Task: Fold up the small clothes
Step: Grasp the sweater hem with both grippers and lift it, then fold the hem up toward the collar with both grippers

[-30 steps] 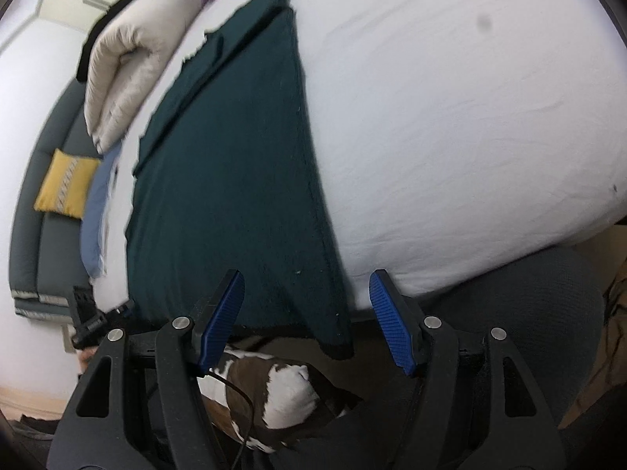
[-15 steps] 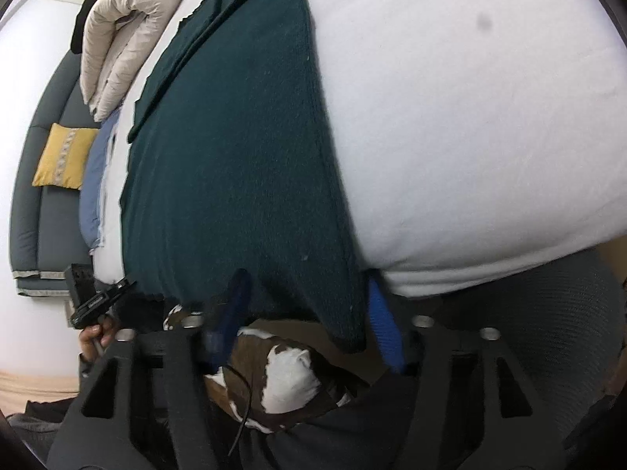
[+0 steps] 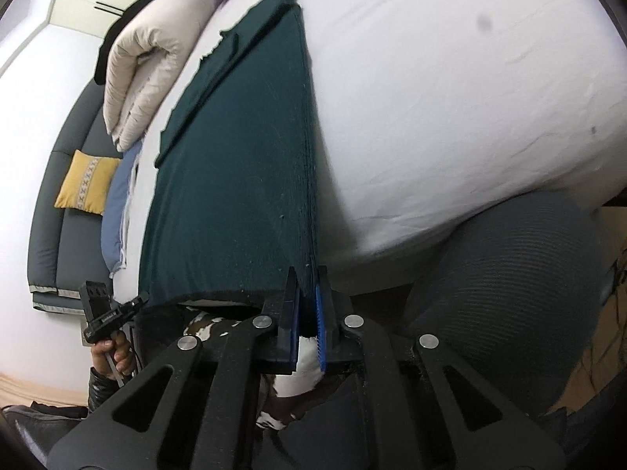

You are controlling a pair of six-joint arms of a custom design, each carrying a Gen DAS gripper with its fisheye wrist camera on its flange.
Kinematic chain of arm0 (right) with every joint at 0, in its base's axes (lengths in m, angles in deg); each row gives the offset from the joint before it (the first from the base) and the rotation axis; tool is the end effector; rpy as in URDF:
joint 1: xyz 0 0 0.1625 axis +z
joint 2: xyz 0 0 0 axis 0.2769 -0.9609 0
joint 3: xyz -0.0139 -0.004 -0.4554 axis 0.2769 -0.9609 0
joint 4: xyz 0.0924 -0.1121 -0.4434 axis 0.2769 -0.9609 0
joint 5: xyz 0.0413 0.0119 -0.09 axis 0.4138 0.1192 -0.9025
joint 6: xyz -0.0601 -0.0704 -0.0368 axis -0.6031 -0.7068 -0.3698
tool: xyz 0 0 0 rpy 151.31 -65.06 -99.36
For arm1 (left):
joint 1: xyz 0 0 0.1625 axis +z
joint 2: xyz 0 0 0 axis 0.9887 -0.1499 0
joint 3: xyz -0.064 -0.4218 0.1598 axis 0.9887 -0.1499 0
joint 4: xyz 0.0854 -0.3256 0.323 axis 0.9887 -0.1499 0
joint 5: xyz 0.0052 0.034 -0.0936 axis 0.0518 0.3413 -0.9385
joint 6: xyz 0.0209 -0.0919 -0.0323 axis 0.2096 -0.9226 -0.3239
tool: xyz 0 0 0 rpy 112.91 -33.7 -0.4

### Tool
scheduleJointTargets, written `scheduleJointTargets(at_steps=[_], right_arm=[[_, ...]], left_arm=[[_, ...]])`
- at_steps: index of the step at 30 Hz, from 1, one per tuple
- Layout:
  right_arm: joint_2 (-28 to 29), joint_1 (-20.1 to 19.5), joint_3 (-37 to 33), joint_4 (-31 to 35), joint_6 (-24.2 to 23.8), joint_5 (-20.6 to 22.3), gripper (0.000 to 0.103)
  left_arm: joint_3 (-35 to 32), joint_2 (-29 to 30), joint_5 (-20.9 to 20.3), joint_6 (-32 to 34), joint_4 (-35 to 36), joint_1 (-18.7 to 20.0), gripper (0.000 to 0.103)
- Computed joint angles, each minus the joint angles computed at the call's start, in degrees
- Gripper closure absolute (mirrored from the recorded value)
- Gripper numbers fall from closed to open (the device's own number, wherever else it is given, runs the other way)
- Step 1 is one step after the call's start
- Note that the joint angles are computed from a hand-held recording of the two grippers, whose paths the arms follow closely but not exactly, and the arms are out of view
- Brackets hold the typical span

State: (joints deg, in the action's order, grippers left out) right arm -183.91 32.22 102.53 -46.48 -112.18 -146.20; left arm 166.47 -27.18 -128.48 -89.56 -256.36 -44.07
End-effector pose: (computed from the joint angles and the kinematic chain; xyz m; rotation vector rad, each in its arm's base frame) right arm -0.2312 -0.4676 0.4164 0.1871 -3.0066 0.2858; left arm -0.1997 -0.3848 -0.0195 -0.2513 2.8319 -0.7598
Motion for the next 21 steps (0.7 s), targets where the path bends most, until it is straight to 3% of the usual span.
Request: scheduleJointTargets(at_steps=[6,13,17,21], right_arm=[[1.44,0.94,-1.31,0.52,0.84,-0.55,0.098],[1.02,-0.26,-3.17,4.45,0.92,3.81,0.098],[1.49,-0.70,-5.45,8.37,0.59,9.14,0.098],[1.77,1.25,-6.54,9.90,1.15,14.21,0.097]], left_arm=[[-0.12,1.61,-0.55,-0.64,-1.82,0.69,0.097],[1.00,2.76,-1.03,0.14,-10.08,0.90,0.097],[1.79,3.75,-1.83,0.94,-18.14,1.07,0.097],[1.72,4.43,-1.78,2.18,-26.09,1.61,0.097]])
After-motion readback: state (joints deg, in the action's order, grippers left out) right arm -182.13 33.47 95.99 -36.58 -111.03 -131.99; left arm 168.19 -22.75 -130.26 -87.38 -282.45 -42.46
